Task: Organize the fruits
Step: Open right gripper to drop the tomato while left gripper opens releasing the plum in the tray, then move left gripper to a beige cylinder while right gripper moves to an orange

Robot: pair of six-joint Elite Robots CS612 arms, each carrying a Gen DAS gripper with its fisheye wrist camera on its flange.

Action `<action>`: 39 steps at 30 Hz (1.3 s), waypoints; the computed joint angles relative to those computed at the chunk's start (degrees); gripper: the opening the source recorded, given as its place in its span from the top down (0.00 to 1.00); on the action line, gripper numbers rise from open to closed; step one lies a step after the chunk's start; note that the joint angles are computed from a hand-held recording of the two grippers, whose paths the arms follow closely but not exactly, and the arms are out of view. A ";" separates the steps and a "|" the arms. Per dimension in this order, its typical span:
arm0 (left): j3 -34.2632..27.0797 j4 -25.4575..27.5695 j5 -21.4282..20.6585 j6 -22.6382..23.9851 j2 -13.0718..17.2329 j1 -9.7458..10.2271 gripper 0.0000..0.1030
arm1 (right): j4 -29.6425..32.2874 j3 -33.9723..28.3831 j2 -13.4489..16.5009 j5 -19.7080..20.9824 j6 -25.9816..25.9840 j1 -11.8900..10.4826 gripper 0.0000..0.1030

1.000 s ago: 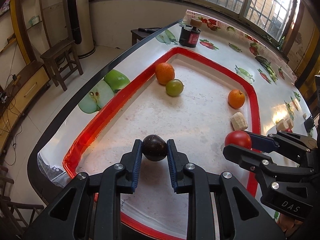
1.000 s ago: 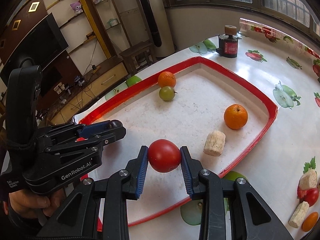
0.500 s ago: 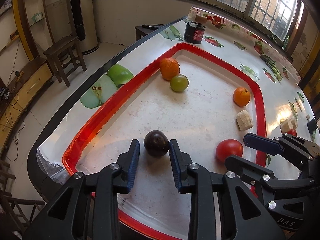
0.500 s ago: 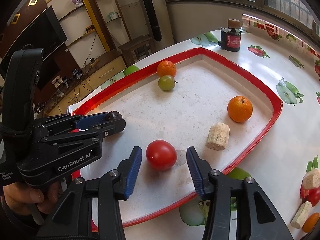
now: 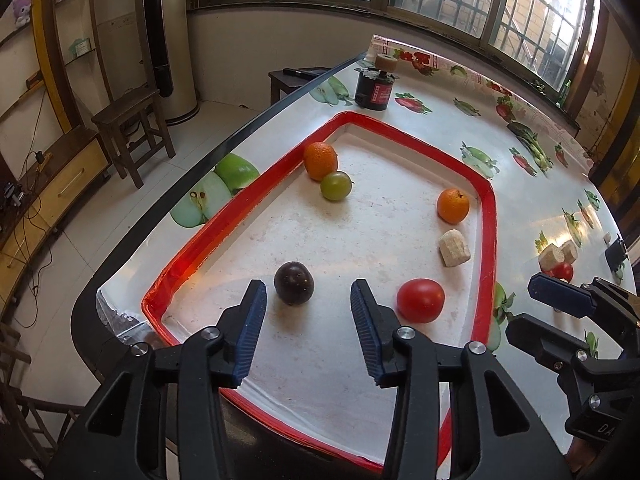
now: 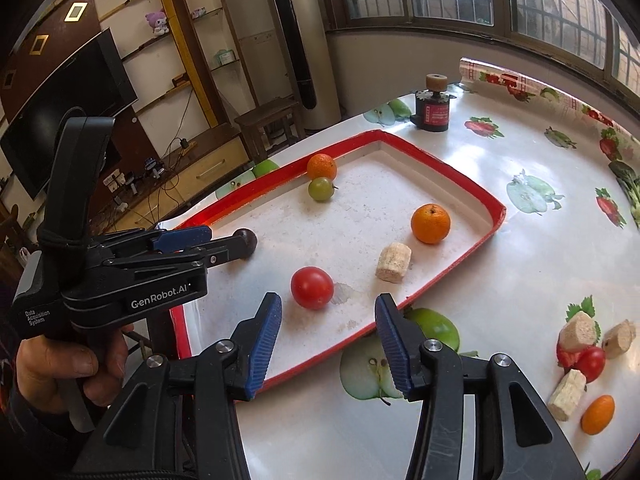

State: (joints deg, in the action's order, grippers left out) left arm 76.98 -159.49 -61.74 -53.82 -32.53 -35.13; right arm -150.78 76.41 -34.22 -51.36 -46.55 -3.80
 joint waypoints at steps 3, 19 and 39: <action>-0.36 -0.11 0.10 0.47 0.04 -0.31 0.59 | -1.16 0.68 -0.46 0.51 0.90 -0.85 0.50; -4.53 -0.01 -1.67 4.44 1.69 -2.04 0.59 | -5.34 2.20 -0.97 0.64 6.56 -5.11 0.48; -13.68 2.14 -7.65 11.73 6.16 -3.67 0.59 | -8.38 0.45 1.16 -3.13 15.17 -9.97 0.48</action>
